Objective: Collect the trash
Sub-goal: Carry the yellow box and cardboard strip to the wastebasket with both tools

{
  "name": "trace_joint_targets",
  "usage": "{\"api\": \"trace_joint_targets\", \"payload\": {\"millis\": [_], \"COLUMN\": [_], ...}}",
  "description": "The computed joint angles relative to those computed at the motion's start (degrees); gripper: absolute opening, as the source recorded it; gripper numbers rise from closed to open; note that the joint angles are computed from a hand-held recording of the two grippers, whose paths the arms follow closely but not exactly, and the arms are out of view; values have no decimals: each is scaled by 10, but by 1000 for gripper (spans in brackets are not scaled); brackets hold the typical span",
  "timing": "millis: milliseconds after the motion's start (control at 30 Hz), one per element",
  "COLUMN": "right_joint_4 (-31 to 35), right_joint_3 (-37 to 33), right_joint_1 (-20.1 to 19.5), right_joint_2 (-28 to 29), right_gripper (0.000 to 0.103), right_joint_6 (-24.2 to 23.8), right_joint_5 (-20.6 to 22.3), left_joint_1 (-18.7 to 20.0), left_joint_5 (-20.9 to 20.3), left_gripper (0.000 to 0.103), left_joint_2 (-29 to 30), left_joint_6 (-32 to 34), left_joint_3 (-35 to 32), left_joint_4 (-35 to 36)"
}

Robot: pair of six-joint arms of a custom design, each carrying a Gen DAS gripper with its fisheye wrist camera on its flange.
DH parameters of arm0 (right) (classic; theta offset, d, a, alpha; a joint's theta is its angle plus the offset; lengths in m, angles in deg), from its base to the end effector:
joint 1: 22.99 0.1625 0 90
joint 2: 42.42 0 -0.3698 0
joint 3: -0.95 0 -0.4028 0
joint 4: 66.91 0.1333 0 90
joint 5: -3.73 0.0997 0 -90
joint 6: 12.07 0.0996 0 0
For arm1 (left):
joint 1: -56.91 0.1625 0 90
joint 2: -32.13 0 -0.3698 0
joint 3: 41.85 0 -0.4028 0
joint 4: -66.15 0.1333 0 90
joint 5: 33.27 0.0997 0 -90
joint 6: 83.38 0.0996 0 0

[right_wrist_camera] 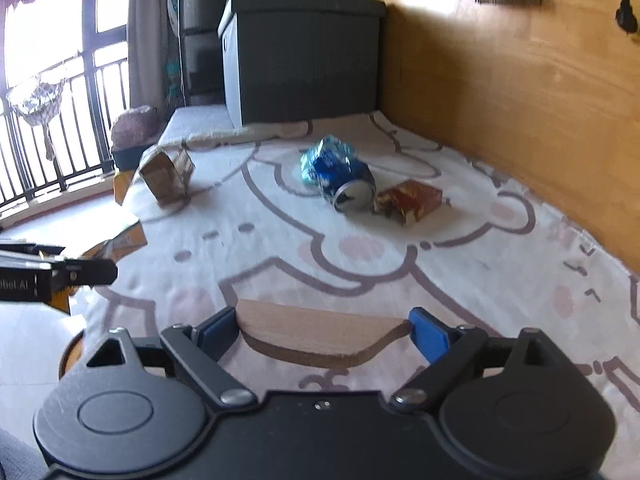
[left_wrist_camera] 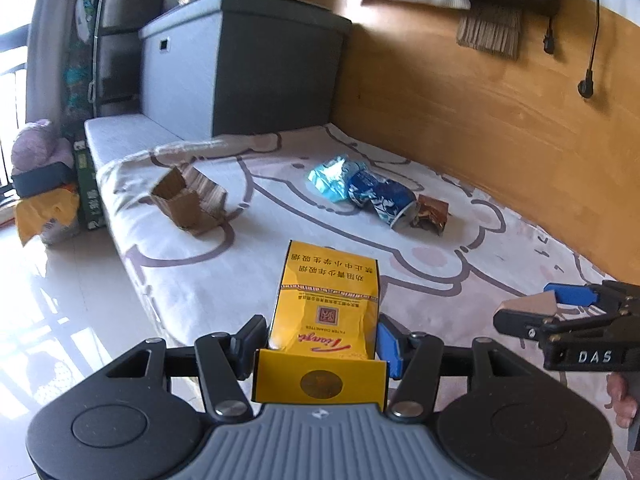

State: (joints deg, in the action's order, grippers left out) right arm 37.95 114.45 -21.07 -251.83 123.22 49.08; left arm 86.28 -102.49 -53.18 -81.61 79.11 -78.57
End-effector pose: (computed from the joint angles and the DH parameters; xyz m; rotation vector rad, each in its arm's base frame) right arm 0.3158 -0.1928 0.2721 -0.0758 -1.8534 1.2577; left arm -0.3375 -0.3835 0.2409 1.4309 2.5357 -0.6879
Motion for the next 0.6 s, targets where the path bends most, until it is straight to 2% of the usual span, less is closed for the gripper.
{"api": "trace_joint_targets", "payload": {"millis": [300,467,600], "right_joint_4": [26,56,93], "right_joint_3": [-61,-81,-89], "right_joint_1": [-2,-9,-21], "right_joint_2": [2,-6,-19], "right_gripper": [92,92,92], "right_joint_6": [34,31,10], "right_joint_5": [-28,-50,-74], "left_joint_1": [-13,-9,-1], "left_joint_5": [40,61,81], "left_gripper": [59,59,59], "left_joint_2": [-59,-91,-115], "left_joint_6": [-17,-25,-27], "left_joint_3": [9,13,14], "left_joint_4": [36,56,72]}}
